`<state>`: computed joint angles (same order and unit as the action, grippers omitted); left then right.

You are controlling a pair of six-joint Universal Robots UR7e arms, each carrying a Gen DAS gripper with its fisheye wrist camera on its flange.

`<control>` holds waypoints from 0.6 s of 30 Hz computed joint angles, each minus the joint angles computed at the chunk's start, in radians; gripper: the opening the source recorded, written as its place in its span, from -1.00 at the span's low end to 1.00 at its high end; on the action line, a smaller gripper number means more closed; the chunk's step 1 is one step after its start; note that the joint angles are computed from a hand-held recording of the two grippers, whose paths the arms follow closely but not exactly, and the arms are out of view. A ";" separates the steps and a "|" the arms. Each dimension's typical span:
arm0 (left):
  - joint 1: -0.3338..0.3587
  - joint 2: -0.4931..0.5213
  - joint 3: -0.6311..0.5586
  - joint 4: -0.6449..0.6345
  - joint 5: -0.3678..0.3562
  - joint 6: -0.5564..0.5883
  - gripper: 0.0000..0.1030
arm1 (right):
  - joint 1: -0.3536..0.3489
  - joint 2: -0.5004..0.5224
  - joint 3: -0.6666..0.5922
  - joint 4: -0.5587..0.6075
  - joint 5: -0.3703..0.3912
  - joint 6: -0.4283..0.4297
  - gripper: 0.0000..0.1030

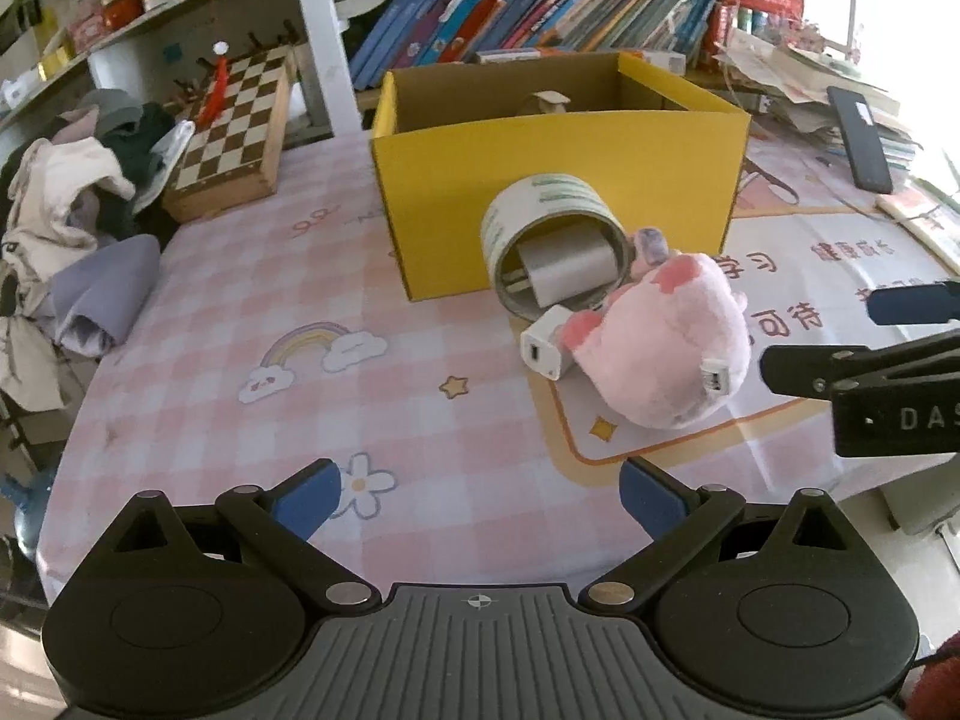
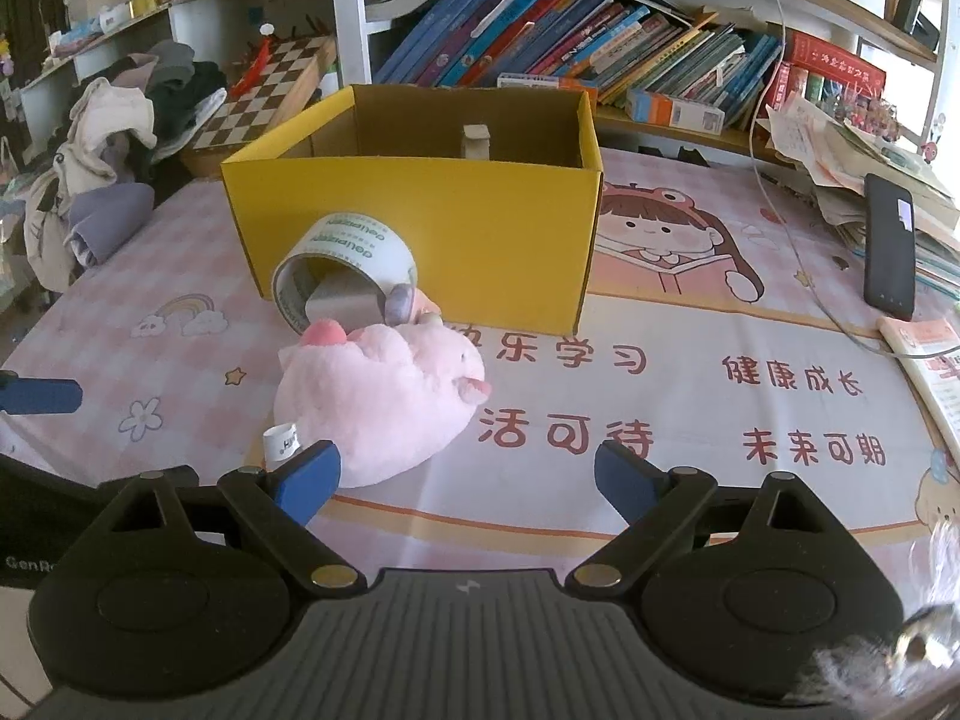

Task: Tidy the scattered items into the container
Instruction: 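Grasp the pink plush pig with the right gripper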

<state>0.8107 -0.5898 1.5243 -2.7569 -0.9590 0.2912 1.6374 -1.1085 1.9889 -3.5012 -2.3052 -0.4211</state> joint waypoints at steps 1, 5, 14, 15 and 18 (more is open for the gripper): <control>0.000 0.001 -0.002 0.001 -0.007 0.004 0.95 | 0.000 -0.001 -0.001 0.002 0.002 0.000 0.79; -0.003 0.007 -0.008 -0.006 -0.022 0.023 0.95 | -0.008 -0.015 -0.002 0.025 0.043 0.001 0.75; -0.004 0.017 -0.026 0.009 0.008 0.022 0.95 | -0.020 -0.015 -0.042 0.124 0.151 -0.007 0.76; -0.003 0.017 -0.029 0.013 0.013 0.019 0.95 | -0.022 -0.011 -0.051 0.138 0.156 -0.007 0.76; -0.002 0.018 -0.035 0.026 0.028 0.018 0.95 | -0.030 0.007 -0.085 0.190 0.162 0.010 0.77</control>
<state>0.8083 -0.5717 1.4896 -2.7305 -0.9314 0.3094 1.6077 -1.1016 1.9042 -3.3108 -2.1432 -0.4111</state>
